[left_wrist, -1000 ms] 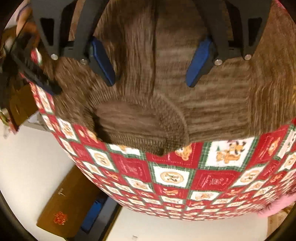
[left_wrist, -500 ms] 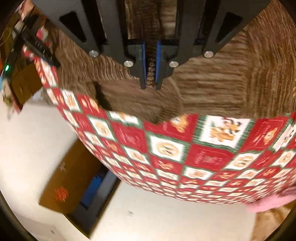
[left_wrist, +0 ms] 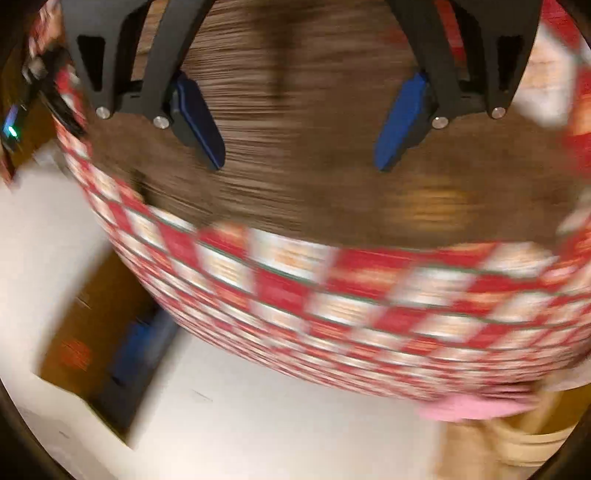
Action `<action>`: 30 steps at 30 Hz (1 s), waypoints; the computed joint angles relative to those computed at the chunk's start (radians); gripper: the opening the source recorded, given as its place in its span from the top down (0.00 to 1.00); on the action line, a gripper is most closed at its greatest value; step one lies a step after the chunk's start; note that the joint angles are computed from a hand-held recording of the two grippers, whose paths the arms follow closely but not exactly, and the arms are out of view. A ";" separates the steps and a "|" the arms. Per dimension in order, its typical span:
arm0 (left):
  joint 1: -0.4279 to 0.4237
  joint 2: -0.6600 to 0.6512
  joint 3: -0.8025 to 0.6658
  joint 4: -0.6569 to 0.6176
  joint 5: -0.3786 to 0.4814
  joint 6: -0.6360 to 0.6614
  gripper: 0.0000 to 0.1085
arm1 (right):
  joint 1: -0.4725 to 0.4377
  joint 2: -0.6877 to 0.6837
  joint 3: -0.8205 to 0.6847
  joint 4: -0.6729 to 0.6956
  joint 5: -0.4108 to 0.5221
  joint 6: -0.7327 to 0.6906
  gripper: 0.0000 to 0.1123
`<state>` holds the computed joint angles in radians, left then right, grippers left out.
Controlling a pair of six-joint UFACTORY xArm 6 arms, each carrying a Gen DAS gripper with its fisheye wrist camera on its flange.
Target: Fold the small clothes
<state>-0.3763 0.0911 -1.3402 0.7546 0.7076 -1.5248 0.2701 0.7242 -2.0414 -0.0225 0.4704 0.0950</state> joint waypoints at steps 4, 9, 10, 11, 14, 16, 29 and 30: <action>0.010 -0.251 0.247 0.129 0.269 -0.309 0.21 | -0.005 0.022 -0.038 0.020 0.042 0.000 0.61; 0.184 -0.423 0.511 -0.009 0.017 -0.480 0.30 | -0.004 0.041 -0.071 -0.010 0.078 0.030 0.61; 0.198 -0.412 0.521 -0.016 -0.011 -0.499 0.30 | -0.004 0.041 -0.072 -0.018 0.079 0.035 0.61; 0.190 -0.407 0.513 0.014 0.003 -0.517 0.30 | -0.003 0.043 -0.075 -0.026 0.083 0.042 0.61; 0.183 -0.344 0.463 0.082 -0.029 -0.538 0.40 | -0.002 0.052 -0.091 -0.036 0.100 0.047 0.61; 0.183 -0.306 0.434 0.095 -0.024 -0.558 0.49 | -0.002 0.058 -0.101 -0.037 0.108 0.050 0.61; 0.033 -0.164 0.121 0.265 0.126 -0.390 0.94 | -0.007 0.047 -0.080 -0.019 0.088 0.053 0.61; 0.003 -0.112 0.044 0.283 0.139 -0.335 0.94 | -0.007 0.047 -0.079 -0.014 0.086 0.051 0.61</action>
